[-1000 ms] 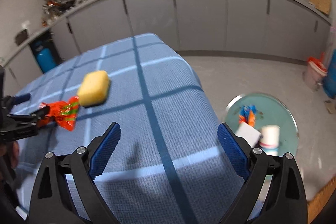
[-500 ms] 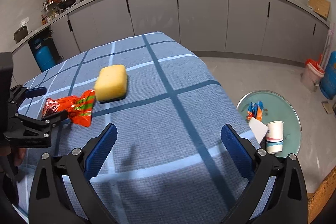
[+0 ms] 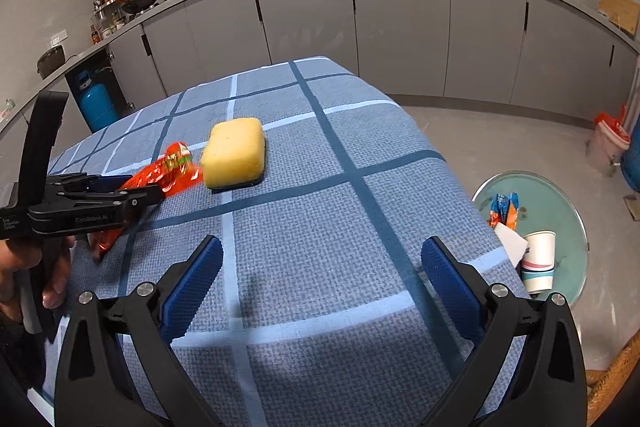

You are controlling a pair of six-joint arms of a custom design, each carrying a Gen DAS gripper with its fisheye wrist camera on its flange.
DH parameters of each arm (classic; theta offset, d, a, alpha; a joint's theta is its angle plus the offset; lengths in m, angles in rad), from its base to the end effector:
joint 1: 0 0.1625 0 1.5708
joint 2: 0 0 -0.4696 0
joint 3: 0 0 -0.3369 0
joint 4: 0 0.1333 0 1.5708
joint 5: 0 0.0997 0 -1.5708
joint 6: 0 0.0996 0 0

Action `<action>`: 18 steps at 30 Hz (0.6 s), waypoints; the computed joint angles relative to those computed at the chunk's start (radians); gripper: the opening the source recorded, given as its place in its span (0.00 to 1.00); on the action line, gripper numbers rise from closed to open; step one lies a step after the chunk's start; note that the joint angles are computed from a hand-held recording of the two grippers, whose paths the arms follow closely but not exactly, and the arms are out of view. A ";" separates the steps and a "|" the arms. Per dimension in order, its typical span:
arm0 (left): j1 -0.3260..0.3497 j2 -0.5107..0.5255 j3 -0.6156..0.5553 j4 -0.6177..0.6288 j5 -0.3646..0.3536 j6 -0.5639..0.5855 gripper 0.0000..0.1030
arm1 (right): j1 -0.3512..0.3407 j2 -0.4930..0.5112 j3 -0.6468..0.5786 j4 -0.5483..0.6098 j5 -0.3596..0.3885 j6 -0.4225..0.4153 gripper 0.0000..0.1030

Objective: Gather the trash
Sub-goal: 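Grasp the red snack bag with the left gripper while the right gripper grasps the yellow sponge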

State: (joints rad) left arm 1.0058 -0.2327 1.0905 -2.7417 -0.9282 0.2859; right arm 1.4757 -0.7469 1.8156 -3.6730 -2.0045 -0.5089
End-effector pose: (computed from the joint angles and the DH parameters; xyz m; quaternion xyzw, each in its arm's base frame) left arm -0.2636 -0.7762 -0.0292 0.3420 0.8740 -0.1899 0.2883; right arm 0.0307 -0.6412 0.2256 0.0704 -0.8528 0.4050 0.3221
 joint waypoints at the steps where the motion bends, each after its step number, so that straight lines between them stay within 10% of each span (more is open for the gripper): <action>1: -0.001 -0.001 0.003 -0.003 0.005 -0.003 0.41 | 0.000 0.000 -0.001 0.001 0.002 -0.003 0.95; 18: -0.049 -0.023 0.104 -0.241 0.287 -0.119 0.40 | 0.068 0.129 -0.354 0.264 -0.015 -0.072 0.95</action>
